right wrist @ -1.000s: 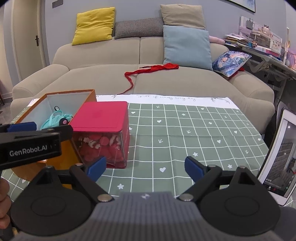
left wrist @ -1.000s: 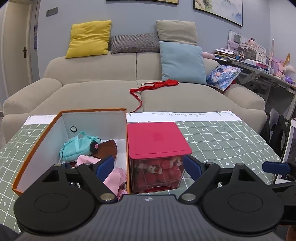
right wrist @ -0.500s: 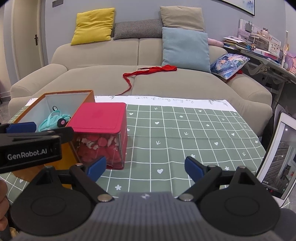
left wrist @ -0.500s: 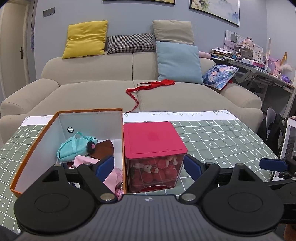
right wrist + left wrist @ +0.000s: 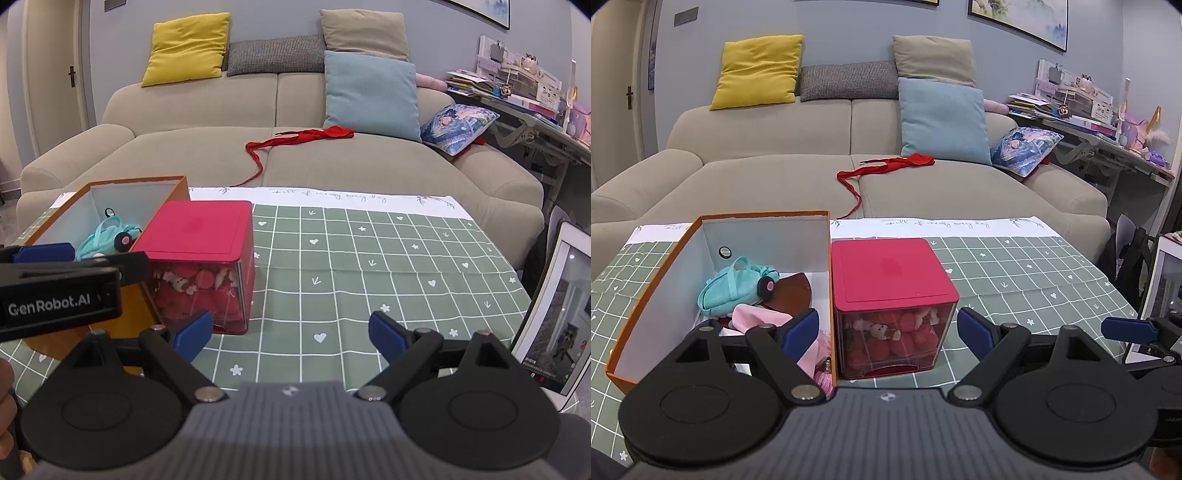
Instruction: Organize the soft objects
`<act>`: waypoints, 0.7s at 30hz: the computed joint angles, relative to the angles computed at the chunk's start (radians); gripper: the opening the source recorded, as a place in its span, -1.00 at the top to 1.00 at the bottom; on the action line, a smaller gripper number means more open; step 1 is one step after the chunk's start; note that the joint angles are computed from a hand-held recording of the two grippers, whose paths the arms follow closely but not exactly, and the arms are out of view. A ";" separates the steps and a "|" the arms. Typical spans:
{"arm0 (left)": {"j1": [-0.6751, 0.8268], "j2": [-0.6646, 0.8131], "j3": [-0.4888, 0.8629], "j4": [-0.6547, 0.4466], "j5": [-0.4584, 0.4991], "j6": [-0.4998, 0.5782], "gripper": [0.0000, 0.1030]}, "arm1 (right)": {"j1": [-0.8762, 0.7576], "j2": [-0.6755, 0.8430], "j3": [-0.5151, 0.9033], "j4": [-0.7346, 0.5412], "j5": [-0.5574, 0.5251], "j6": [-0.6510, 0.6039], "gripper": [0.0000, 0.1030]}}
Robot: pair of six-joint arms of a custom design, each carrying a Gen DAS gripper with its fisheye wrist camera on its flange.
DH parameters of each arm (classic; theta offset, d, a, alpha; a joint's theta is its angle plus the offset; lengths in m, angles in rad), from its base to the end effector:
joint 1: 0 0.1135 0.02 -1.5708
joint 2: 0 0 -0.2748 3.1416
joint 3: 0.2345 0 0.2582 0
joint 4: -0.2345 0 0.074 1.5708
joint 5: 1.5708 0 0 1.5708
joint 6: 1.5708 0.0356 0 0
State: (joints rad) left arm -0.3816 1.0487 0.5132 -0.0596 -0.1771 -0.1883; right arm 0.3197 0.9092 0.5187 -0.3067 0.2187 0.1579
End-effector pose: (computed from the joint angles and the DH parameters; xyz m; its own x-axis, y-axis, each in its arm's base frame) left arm 0.2064 -0.0761 0.2140 -0.5543 0.0239 -0.8319 0.1297 0.9899 -0.0580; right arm 0.1824 0.0523 0.2204 -0.6254 -0.0453 -0.7790 -0.0512 0.9985 -0.0170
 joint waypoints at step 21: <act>-0.012 -0.016 -0.011 0.013 0.014 0.008 -0.93 | -0.004 -0.005 0.008 -0.009 -0.010 -0.006 -0.75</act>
